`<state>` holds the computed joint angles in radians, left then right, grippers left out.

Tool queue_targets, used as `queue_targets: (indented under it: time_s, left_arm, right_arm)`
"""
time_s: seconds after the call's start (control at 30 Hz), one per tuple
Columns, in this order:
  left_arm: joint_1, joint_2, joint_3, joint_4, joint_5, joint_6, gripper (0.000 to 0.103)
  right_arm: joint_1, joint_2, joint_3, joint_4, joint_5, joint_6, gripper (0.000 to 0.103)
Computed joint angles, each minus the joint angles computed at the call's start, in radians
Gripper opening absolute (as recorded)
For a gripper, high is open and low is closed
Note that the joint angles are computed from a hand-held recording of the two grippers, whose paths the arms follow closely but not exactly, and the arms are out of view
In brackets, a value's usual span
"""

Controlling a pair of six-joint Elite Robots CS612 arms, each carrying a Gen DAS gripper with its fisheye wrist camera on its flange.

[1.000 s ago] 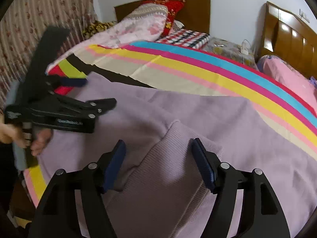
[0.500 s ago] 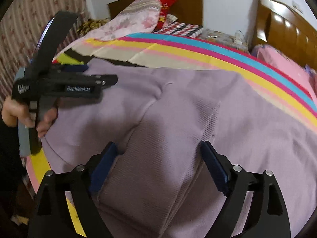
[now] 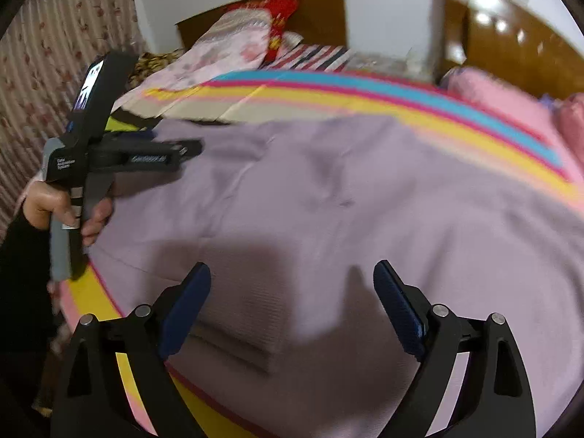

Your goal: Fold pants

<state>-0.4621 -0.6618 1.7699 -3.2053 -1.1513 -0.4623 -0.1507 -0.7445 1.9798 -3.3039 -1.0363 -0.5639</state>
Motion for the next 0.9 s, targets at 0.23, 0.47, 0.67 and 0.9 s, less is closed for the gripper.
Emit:
queue_targets:
  time_s: [0.23,0.47,0.67,0.9]
  left_arm:
    - [0.002,0.000,-0.001,0.001,0.000,0.003,0.102]
    - [-0.002,-0.001,-0.001,0.010,0.010,-0.004,0.102]
    - [-0.005,0.001,-0.005,0.021,0.020,-0.010,0.102]
    - [-0.008,0.002,-0.006,0.023,0.018,-0.014,0.102]
  right_arm:
    - [-0.047,0.017,0.007,0.007,-0.006,-0.029,0.089]
    - [-0.097,0.014,0.009,-0.033,-0.088,0.059,0.089]
    - [-0.154,0.021,0.011,-0.009,-0.046,0.032,0.090]
    - [-0.195,0.010,0.023,0.033,0.012,-0.020,0.090]
